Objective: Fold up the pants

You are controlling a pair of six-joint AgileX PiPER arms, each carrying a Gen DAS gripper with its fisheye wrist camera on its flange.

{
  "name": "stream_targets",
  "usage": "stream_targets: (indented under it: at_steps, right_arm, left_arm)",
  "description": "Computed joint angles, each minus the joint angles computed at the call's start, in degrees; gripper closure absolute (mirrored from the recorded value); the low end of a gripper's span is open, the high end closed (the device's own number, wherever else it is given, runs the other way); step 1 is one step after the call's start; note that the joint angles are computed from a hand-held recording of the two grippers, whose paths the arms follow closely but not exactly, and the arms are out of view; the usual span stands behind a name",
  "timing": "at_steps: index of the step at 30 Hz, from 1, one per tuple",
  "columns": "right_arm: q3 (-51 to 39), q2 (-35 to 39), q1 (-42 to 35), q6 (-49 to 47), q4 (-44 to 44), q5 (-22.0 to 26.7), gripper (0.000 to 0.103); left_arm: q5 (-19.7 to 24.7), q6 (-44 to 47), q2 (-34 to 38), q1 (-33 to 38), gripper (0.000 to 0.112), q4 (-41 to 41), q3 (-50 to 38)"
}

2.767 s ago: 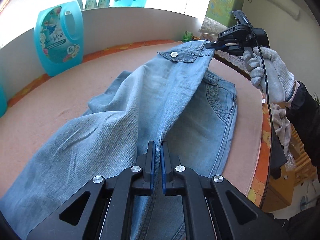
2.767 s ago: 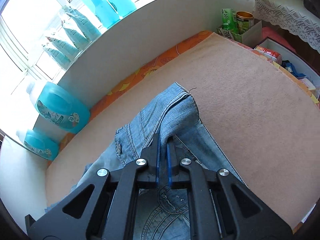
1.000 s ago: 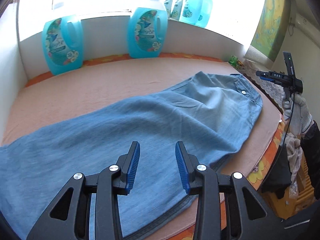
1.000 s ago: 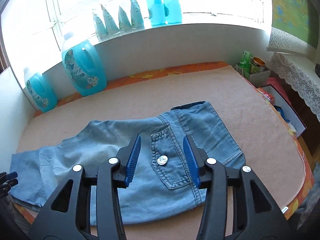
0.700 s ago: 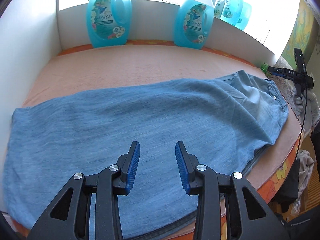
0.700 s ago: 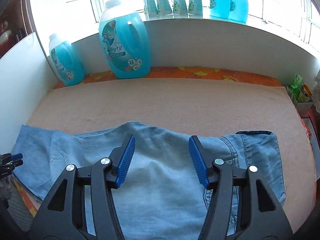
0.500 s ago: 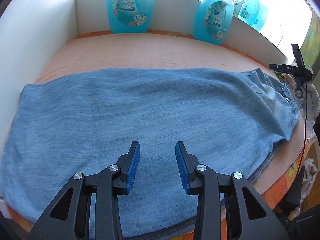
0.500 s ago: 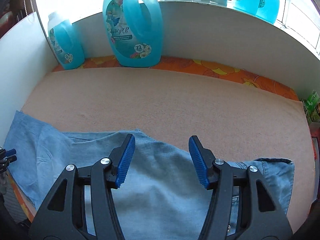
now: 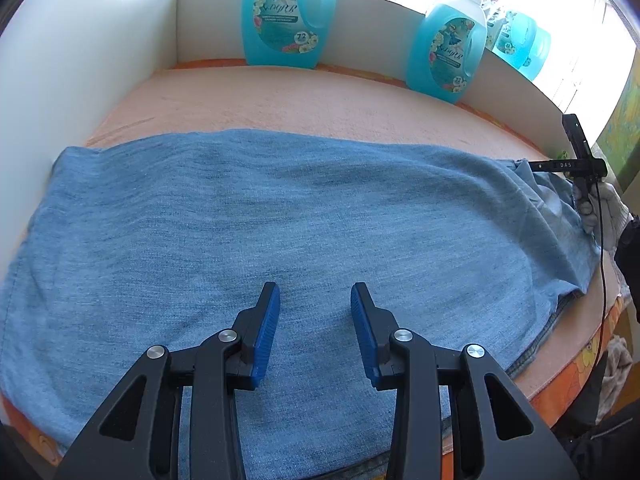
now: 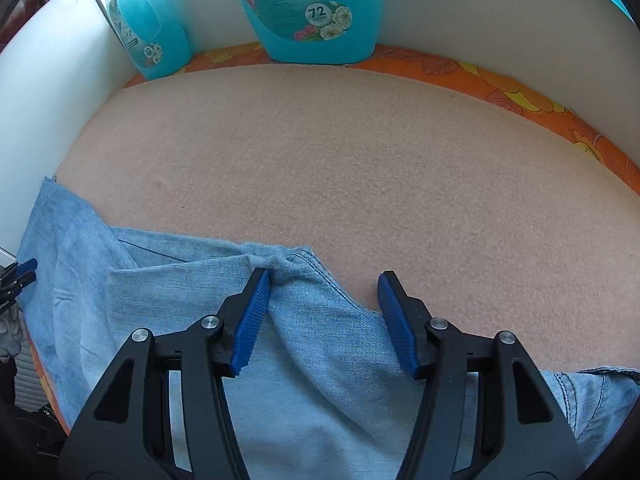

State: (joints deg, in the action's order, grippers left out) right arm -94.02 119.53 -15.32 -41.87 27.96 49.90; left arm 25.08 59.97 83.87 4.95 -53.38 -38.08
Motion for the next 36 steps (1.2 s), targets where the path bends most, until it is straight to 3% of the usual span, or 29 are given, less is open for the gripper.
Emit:
stream_targets:
  at_steps: [2,5,11,14,17,22,25,28,31,36]
  right_arm:
    - [2.2,-1.4,0.2,-1.4,1.3,-1.3,0.071]
    - [8.1,-5.8,1.4,-0.5,0.5,-7.7,0.090]
    - [13.6,-12.4,-0.4,-3.0,6.2,-15.2,0.094]
    - [12.3,-10.6,2.7,5.2,-3.5,-17.8,0.095]
    - [9.8,-7.8,4.8,12.3,-9.8,-17.2,0.095]
    - [11.5,-9.0,6.0,16.2,-14.9,-18.4,0.094]
    - [15.1,-12.9,6.9,20.5,-19.5,-20.9,0.082]
    - [20.5,-19.0,6.7,16.4,-15.7,-22.2,0.070]
    - [26.6,-25.8,6.7,8.8,-8.0,-22.3,0.068]
    - [37.0,-35.9,8.7,-4.2,5.1,-21.1,0.066]
  left_arm:
    - [-0.2,0.6,0.1,-0.1,0.077,-0.8,0.1]
    - [0.0,2.3,0.0,0.6,0.077,-2.0,0.5]
    - [-0.4,4.7,-0.7,1.1,0.077,-3.6,1.6]
    - [-0.6,4.4,-0.9,0.8,0.077,-3.3,1.7]
    - [-1.0,3.9,-1.0,0.6,0.077,-2.9,1.8]
    - [0.1,-8.7,-1.8,-1.1,0.077,10.1,-1.5]
    - [3.4,-7.5,-4.0,1.5,0.077,8.9,-2.7]
    - [6.2,-4.6,-7.4,6.6,0.070,6.3,-2.2]
    - [9.8,-2.7,-11.4,14.5,0.070,5.1,-1.4]
    - [18.6,3.0,-18.8,34.7,0.069,2.3,0.3]
